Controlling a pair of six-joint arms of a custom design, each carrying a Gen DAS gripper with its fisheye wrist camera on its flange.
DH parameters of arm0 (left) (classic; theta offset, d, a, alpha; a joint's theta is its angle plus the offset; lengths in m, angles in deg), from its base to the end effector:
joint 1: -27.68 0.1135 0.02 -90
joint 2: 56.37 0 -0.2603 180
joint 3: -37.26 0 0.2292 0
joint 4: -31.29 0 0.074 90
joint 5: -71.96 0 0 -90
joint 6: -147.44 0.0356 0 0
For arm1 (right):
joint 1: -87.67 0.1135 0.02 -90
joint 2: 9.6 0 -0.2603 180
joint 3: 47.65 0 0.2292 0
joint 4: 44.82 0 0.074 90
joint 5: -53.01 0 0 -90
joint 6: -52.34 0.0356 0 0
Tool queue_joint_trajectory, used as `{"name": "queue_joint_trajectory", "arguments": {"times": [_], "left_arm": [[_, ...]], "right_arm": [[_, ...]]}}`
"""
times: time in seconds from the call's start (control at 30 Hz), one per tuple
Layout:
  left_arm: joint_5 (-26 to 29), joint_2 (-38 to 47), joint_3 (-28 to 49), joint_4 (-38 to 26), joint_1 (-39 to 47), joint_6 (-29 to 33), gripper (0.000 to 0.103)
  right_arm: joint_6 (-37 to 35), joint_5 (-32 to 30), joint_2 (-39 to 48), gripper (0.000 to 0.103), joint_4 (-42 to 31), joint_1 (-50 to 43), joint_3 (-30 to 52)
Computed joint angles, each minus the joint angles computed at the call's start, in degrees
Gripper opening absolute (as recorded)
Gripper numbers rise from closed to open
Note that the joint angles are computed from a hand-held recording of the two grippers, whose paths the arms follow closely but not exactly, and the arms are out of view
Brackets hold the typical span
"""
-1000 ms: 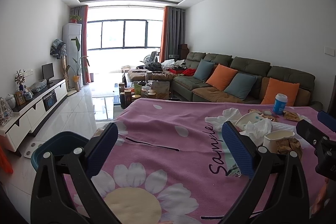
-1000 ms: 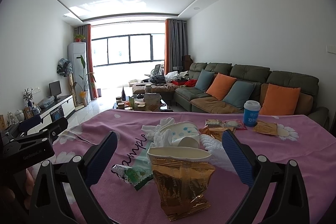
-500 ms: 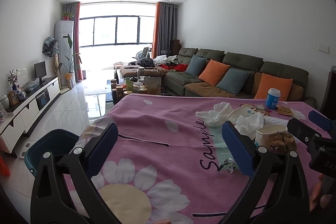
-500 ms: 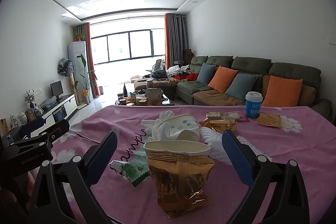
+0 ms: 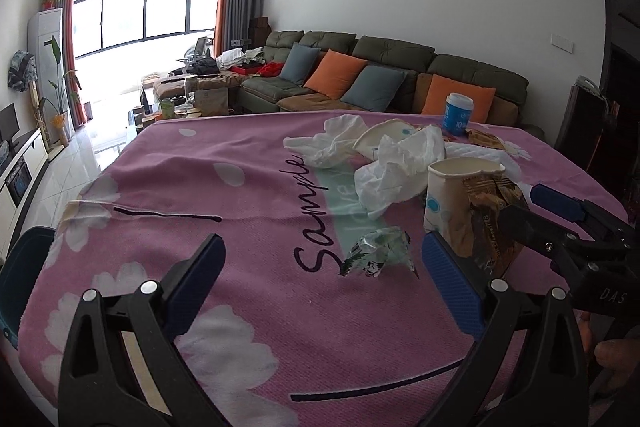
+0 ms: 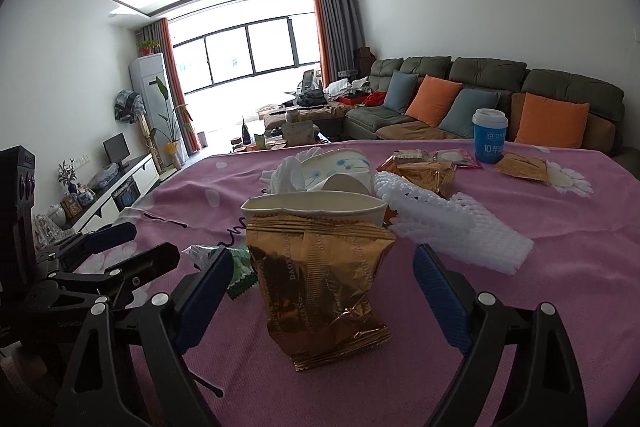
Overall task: Collect trash
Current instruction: 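Grasp the gold snack bag with the right gripper while the left grasps a clear green wrapper, then carry both items over the teal bin and open both grippers to drop them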
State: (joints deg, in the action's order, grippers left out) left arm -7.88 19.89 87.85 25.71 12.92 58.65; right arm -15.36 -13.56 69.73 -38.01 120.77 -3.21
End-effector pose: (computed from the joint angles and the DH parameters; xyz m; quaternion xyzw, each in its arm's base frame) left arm 0.2479 -0.0718 0.2105 0.1636 0.8536 -0.1343 0.4761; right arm 0.2204 0.1268 0.1880 0.0250 0.8458 0.0800 0.5269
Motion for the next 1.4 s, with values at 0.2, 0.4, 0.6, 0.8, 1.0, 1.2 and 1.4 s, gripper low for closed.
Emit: {"name": "queue_joint_trajectory", "arguments": {"times": [0.2, 0.4, 0.6, 0.8, 1.0, 1.2, 1.4], "left_arm": [[6.59, 9.71, 5.50, -2.28, 0.07, 0.09, 0.069], [11.16, 14.50, 8.79, -3.95, 1.00, 0.04, 0.028], [14.17, 13.11, 8.06, -3.84, 3.06, 0.25, 0.027], [17.81, 6.40, 5.96, -6.13, 8.85, 0.98, 0.027], [22.53, -2.01, 4.92, -11.97, 22.49, 3.56, 0.027], [26.73, -1.89, 9.04, -16.79, 40.59, 7.21, 0.027], [26.89, 5.83, 16.36, -17.65, 54.06, 8.83, 0.027]], "right_arm": [[0.88, -4.21, 0.81, 0.065, -0.50, -2.05, -0.14], [1.37, -5.52, -0.57, 0.050, 0.00, -2.00, -1.58], [0.60, -5.27, -3.44, 0.047, -3.26, -0.48, -1.27], [-0.65, -7.53, -3.90, 0.047, -5.68, 1.92, 1.42], [-3.15, -13.49, 3.97, 0.047, -3.62, 4.36, 10.18], [-6.99, -21.36, 16.87, 0.047, -4.59, 6.47, 26.11], [-10.27, -28.43, 31.32, 0.047, -13.01, 8.45, 48.92]]}}
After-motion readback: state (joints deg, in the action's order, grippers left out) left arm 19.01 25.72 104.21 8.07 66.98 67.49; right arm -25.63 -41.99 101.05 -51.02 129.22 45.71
